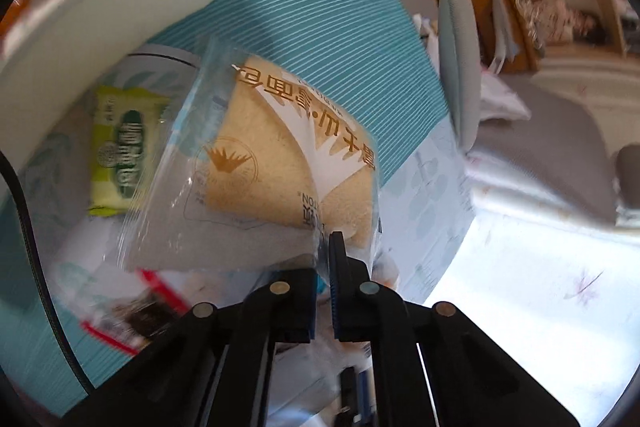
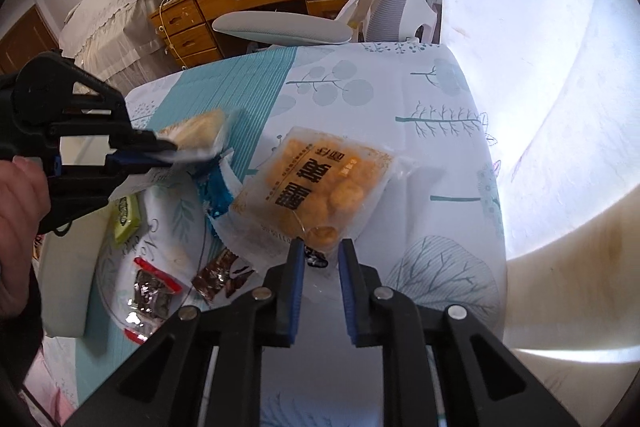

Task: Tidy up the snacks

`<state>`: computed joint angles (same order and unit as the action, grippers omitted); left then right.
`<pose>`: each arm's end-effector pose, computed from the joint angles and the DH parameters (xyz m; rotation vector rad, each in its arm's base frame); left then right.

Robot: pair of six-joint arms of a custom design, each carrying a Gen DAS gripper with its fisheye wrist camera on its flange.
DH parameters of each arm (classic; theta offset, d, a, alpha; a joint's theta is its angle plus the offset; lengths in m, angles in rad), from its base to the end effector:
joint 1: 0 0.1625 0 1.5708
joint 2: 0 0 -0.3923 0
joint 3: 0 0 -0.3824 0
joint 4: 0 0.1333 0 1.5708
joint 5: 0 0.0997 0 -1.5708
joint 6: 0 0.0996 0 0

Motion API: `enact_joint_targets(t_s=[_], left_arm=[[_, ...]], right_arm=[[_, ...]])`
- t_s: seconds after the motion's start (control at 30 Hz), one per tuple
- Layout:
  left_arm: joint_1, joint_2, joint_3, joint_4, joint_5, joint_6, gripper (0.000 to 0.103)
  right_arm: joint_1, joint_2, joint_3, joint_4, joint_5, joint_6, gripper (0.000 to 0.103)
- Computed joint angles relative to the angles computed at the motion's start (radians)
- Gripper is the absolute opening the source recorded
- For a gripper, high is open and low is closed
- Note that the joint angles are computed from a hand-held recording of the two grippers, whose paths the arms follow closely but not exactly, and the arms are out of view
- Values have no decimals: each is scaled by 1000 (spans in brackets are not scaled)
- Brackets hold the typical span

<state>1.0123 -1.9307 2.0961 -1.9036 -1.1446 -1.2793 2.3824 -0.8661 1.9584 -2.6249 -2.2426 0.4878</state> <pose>-0.0388 -0.3913 0.3939 -1.0878 2.7351 -0.6560 0.4313 -0.3109 0.0402 0.4261 -2.5036 0.4977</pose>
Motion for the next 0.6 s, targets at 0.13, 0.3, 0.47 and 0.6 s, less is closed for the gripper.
enact_joint_targets(t_s=[0.13, 0.3, 0.47, 0.6], left_arm=[[-33, -41, -39, 129, -3, -25, 3], [-108, -116, -87, 309, 13, -82, 3], [-208, -180, -149, 446, 28, -127, 2], [-303, -194, -214, 527, 75, -151, 2]], right_arm=[[21, -22, -8, 42, 8, 36, 16], [51, -51, -16, 92, 22, 88, 15], [83, -69, -27, 124, 28, 129, 14], [111, -75, -37, 118, 26, 144, 10]])
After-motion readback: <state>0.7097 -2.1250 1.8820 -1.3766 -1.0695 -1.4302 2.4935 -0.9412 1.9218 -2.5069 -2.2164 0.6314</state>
